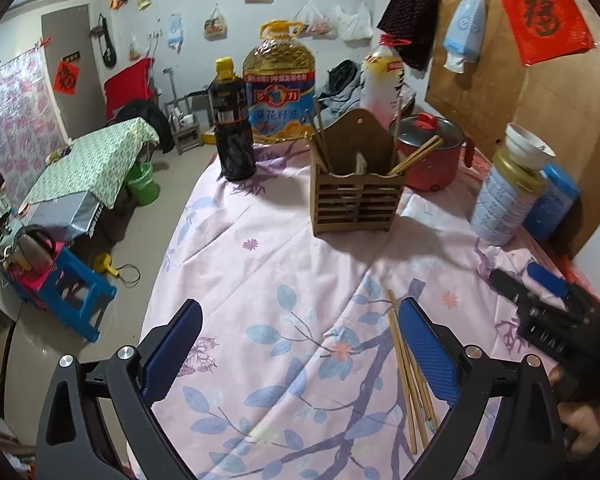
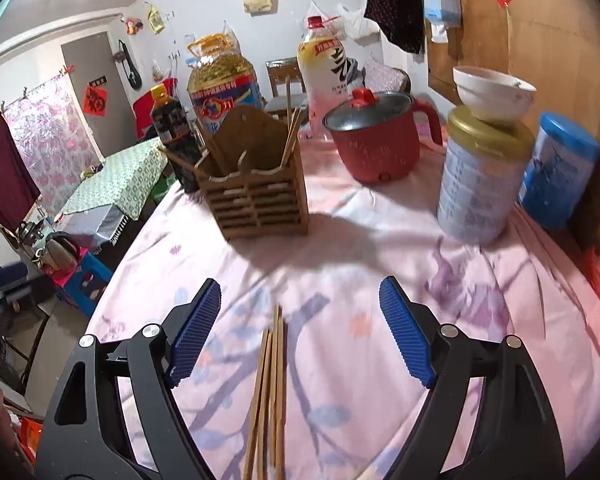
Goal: Organize utensils
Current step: 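Open the right tool and move both tools back toward the chopstick row, then lower both tools to the chopsticks and close the left tool on one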
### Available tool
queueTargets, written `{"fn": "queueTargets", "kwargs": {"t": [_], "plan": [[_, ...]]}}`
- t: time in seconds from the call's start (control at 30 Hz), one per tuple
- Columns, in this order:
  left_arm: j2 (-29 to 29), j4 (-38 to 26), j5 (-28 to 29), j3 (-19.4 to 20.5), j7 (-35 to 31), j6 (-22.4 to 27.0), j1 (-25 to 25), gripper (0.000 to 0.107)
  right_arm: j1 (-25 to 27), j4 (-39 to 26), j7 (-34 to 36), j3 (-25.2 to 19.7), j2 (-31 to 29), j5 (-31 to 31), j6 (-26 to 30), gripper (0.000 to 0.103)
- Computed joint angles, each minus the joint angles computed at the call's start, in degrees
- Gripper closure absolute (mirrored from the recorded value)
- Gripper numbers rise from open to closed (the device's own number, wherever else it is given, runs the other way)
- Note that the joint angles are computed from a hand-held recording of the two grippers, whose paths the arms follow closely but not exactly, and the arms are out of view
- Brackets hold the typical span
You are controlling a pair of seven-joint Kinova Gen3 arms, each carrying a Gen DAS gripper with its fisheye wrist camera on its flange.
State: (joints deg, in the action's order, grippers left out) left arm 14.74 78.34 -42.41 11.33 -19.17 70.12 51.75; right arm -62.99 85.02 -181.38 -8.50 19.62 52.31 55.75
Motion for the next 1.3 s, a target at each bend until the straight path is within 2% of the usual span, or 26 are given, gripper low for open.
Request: {"fn": "queueTargets", "kwargs": {"t": [0.33,0.43,0.53,0.63,0.7,0.9,1.07,1.13,1.3], "plan": [[-3.2,6.2,2.3,1.9,-0.8,-6.1,-2.3,0.010,-6.0,-1.4,-3.5,-1.6,1.1,-2.0,10.2,0.020],[-2.4,9.0,2.8,2.0,0.2,-7.5,-2.3,0.010,-6.2,0.8,-5.1,-2.7,0.2,-4.8,11.4,0.019],[-1.7,12.8,6.8,2.2,0.5,-11.2,-3.5,0.010,-5.7,4.3,-7.3,-3.8,-0.7,-7.6,10.9,0.019],[-0.3,15.4,11.4,2.5,-1.1,-14.8,-4.3,0.010,-4.5,7.9,-7.8,-5.0,-1.3,-10.5,8.8,0.019],[1.0,16.4,11.6,2.5,-1.2,-15.9,-2.8,0.010,-3.0,9.9,-6.4,-5.6,-2.1,-12.1,6.4,0.019],[4.5,16.7,12.6,2.1,-1.8,-19.9,1.5,0.010,-0.1,16.6,-2.3,-6.5,-5.8,-11.9,0.6,0.019],[8.7,12.4,14.5,0.0,1.3,-16.9,5.8,0.010,4.8,23.7,1.0,-7.4,-10.4,-12.5,-8.0,0.019],[10.7,10.1,14.1,-1.1,3.6,-14.0,8.0,0.010,7.2,25.9,3.0,-8.1,-11.6,-13.3,-11.5,0.019],[14.9,5.9,13.0,-2.8,5.2,-8.7,10.8,0.012,9.0,27.7,5.8,-8.6,-12.6,-13.9,-13.9,0.019]]}}
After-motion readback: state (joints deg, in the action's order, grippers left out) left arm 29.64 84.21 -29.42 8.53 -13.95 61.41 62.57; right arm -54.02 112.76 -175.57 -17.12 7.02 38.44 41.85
